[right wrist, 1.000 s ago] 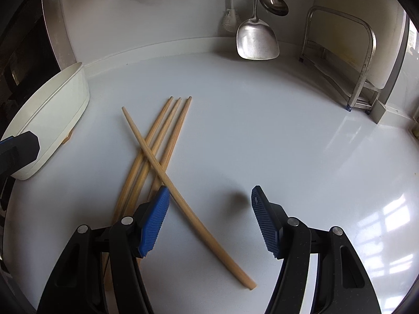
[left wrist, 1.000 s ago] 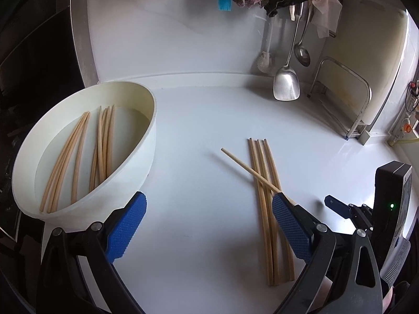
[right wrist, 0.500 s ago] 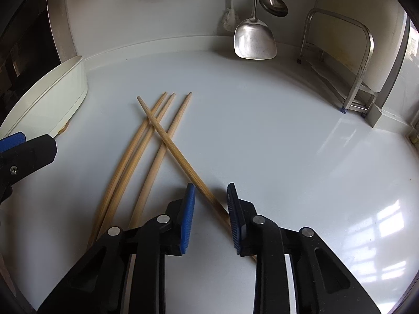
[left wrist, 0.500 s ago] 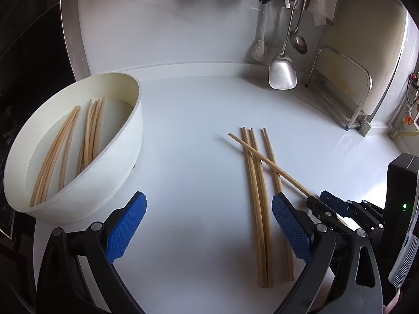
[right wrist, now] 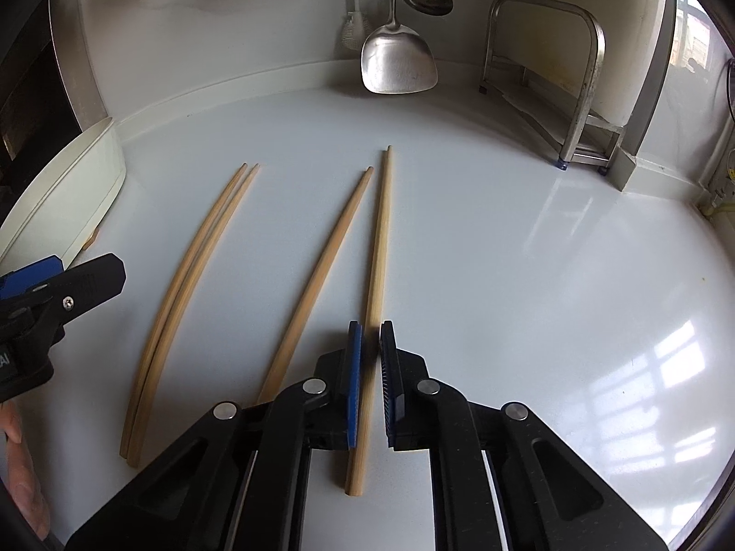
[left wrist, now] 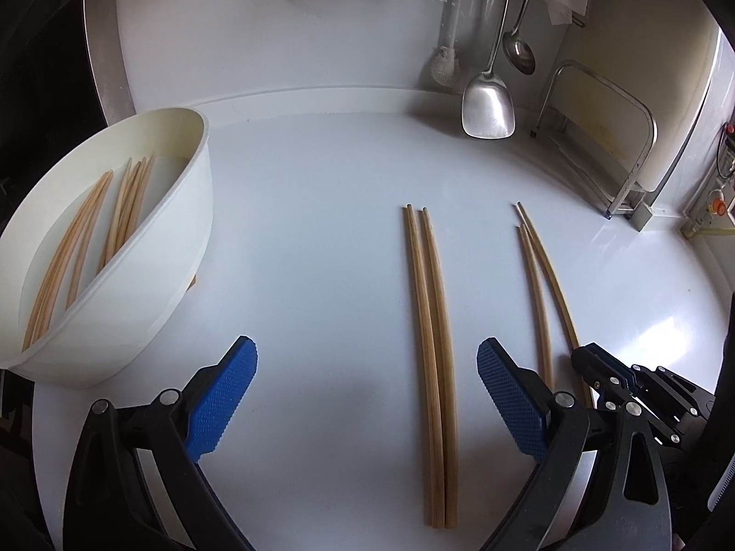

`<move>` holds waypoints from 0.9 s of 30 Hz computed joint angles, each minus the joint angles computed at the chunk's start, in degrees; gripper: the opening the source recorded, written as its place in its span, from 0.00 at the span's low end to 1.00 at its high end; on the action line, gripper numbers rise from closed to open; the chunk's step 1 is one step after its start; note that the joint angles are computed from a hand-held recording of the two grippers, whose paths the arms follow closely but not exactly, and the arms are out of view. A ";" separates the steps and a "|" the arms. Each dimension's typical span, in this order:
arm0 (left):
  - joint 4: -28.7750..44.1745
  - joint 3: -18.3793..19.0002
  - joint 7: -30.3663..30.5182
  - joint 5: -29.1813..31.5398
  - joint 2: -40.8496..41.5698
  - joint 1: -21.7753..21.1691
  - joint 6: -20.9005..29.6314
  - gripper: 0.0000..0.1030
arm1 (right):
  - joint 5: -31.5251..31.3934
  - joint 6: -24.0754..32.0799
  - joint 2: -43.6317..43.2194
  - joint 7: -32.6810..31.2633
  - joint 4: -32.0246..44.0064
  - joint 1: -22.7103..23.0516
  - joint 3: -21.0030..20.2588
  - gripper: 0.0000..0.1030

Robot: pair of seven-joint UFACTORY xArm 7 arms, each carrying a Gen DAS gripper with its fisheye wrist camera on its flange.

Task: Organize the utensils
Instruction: 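Close the right gripper on one chopstick while the left gripper closes on another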

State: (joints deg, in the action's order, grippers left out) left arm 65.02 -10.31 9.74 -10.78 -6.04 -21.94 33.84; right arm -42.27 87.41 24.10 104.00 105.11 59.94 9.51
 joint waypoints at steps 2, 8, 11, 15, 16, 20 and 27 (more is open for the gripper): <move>0.60 -0.27 -1.09 1.21 0.99 0.08 0.16 0.92 | 0.14 -0.15 -0.54 0.23 -0.69 -0.08 0.10 0.09; 1.41 -1.05 -7.25 8.67 2.82 0.34 0.01 0.92 | 0.18 -0.35 -1.97 0.53 -2.80 -0.74 0.65 0.18; 1.58 -1.11 -8.09 10.08 3.41 0.13 0.38 0.92 | 0.04 -0.68 -2.50 0.65 -3.69 -1.19 1.00 0.19; 1.84 -1.09 -9.97 12.50 4.11 0.08 1.17 0.92 | -0.16 -1.31 -3.12 0.40 -4.80 -1.79 1.43 0.21; 1.77 -1.07 -10.53 12.98 4.18 0.08 1.11 0.92 | -0.21 -1.33 -3.16 0.29 -4.88 -1.88 1.52 0.23; 1.66 -1.10 -11.84 14.96 4.46 -0.06 1.00 0.92 | -0.39 -1.65 -3.45 0.10 -5.39 -2.22 1.75 0.28; 2.08 -1.13 -12.23 15.29 4.82 -0.34 0.92 0.92 | -0.38 -2.15 -3.84 -0.33 -5.87 -2.63 1.95 0.28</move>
State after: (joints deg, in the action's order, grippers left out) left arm 67.10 -11.45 -2.48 4.51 -1.22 -22.28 34.76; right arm -42.65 85.27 20.27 103.66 99.24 57.31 11.46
